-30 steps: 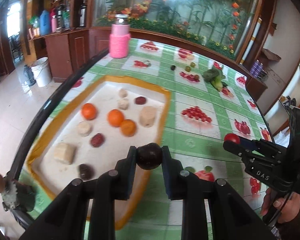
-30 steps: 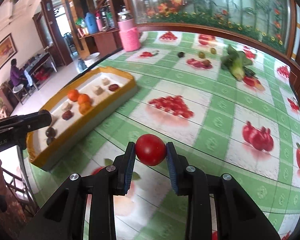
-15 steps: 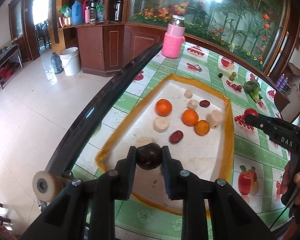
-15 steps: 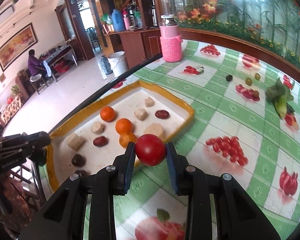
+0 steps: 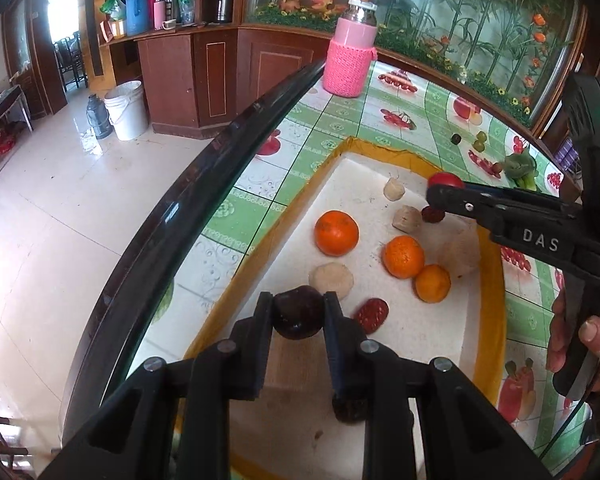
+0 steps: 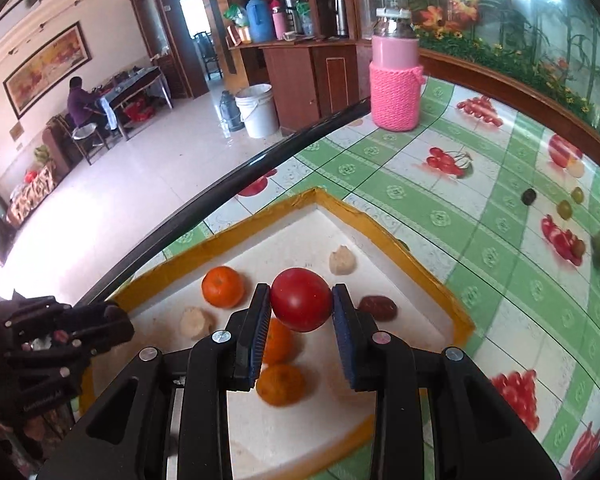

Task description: Organize fruits

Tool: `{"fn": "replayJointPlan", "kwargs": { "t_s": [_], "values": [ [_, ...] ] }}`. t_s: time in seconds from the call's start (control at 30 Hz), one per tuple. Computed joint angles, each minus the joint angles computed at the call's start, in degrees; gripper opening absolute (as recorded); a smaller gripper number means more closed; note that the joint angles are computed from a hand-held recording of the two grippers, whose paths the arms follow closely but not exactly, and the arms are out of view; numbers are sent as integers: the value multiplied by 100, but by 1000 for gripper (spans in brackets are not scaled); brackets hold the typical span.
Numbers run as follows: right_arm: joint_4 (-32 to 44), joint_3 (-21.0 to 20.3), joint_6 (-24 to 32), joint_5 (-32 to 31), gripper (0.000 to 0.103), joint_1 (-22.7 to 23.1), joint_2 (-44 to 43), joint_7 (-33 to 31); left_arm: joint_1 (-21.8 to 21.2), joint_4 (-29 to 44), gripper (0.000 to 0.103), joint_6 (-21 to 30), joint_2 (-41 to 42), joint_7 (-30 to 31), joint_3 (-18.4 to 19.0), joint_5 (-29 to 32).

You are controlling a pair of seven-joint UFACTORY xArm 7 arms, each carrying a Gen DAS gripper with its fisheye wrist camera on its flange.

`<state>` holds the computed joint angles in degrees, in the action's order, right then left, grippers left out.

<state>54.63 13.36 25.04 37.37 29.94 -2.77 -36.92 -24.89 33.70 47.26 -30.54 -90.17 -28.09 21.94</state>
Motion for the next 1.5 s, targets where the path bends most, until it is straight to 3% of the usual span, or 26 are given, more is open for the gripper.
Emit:
{"fn": "replayJointPlan", "kwargs": {
  "t_s": [0.47, 0.7, 0.8, 0.83, 0.87, 1.13, 1.5],
  "values": [
    [873, 265, 279, -1440, 30, -83, 1061, 843, 54, -229, 27, -476, 265, 226, 261, -150],
    [1068, 264, 536, -2264, 30, 12, 1242, 1260, 96, -48, 27, -228, 498, 231, 219, 2],
    [1140, 280, 681, -2327, 32, -26, 1296, 1297, 60, 60, 28, -81, 617, 254, 208, 84],
    [1131, 277, 682, -2356, 40, -30, 1285, 1334, 43, 89, 30, -43, 647, 259, 216, 103],
    [1110, 277, 679, -2374, 42, -35, 1263, 1358, 20, 102, 31, -24, 657, 264, 234, 107],
    [509, 250, 383, -2353, 43, -96, 730, 1378, -145, 256, 52, 271, 725, 191, 232, 84],
    [-1011, -182, -78, -1288, 69, 68, -1044, 933, -391, 765, 75, 1385, 708, -250, -118, 270]
  ]
}}
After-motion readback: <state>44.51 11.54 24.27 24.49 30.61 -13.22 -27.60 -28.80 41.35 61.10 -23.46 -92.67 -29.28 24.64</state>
